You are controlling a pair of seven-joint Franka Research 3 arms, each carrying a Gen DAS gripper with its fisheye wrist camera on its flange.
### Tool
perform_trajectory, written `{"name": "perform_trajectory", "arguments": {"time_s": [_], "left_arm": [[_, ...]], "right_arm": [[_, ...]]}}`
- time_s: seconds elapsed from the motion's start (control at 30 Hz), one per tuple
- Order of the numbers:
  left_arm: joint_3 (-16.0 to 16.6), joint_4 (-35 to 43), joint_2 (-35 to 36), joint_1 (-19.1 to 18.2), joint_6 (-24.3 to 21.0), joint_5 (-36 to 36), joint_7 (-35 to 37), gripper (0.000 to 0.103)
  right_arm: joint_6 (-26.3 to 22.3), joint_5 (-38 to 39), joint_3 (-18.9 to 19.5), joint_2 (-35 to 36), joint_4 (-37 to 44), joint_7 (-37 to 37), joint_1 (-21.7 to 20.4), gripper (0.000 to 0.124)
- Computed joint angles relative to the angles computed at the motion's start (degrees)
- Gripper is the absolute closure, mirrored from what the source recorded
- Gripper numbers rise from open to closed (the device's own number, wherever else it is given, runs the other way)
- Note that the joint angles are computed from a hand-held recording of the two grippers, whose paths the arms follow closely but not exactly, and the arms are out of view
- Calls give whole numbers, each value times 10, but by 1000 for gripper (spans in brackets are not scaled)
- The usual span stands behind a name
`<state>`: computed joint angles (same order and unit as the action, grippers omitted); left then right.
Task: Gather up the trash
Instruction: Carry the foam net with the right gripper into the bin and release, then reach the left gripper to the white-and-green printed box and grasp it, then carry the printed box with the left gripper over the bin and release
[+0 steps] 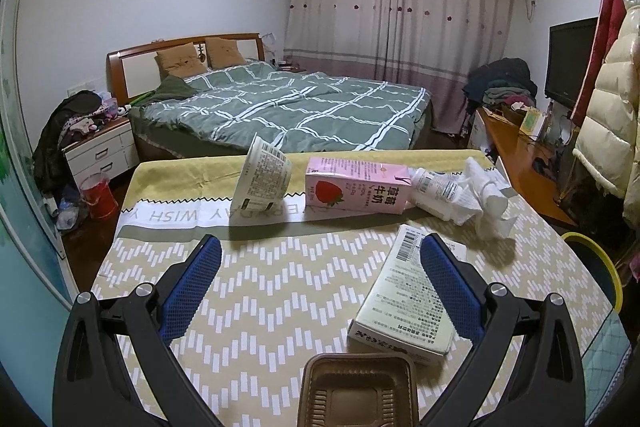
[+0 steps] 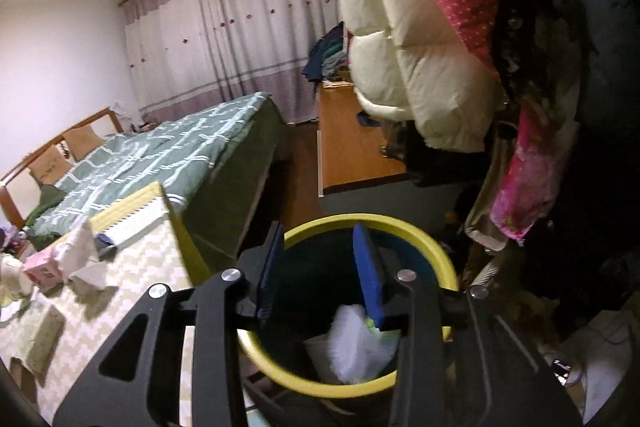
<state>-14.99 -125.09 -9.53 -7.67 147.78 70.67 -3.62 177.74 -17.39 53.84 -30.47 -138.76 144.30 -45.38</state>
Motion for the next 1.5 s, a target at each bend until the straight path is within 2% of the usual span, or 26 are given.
{"name": "perform_trajectory", "arguments": {"time_s": [0.1, 0.17, 0.27, 0.43, 0.53, 0.6, 0.67, 0.7, 0.77, 0.87, 1.07, 1.23, 1.37, 1.5], "left_arm": [[1, 0, 0, 0, 4, -1, -2, 5], [3, -2, 0, 1, 11, -3, -2, 5], [3, -3, 0, 2, 21, -2, -2, 5], [11, -2, 9, 2, 61, -31, 35, 5], [14, 5, 24, -3, 75, -82, 106, 5], [23, 6, 37, -9, 105, -145, 182, 5], [24, 12, 53, -16, 114, -198, 247, 5], [23, 20, 64, -22, 108, -231, 294, 5], [17, 38, 83, -31, 90, -241, 337, 5], [16, 58, 100, -43, 70, -233, 357, 5], [23, 109, 140, -54, 9, -373, 438, 5], [32, 151, 174, -62, -30, -387, 466, 5], [35, 167, 188, -61, -43, -422, 489, 18], [39, 181, 199, -63, -46, -424, 497, 23]], "right_arm": [[32, 7, -11, 19, -2, -14, 32, 83], [49, 12, 2, 33, 4, -32, 34, 82], [50, 21, 54, 30, 17, -47, -1, 82], [49, 52, 92, 3, 24, -63, -32, 74], [39, 62, 102, 0, 31, -76, -37, 73], [36, 66, 105, 2, 33, -82, -37, 71], [31, 67, 105, 10, 36, -88, -37, 69], [29, 67, 105, 14, 38, -90, -37, 69], [28, 66, 103, 24, 40, -93, -34, 69], [26, 62, 99, 33, 42, -94, -30, 69], [14, 47, 91, 56, 50, -91, -21, 68], [11, 25, 76, 80, 54, -76, -7, 68], [12, 3, 67, 95, 58, -59, -1, 68], [16, -17, 67, 96, 59, -47, -1, 68]]}}
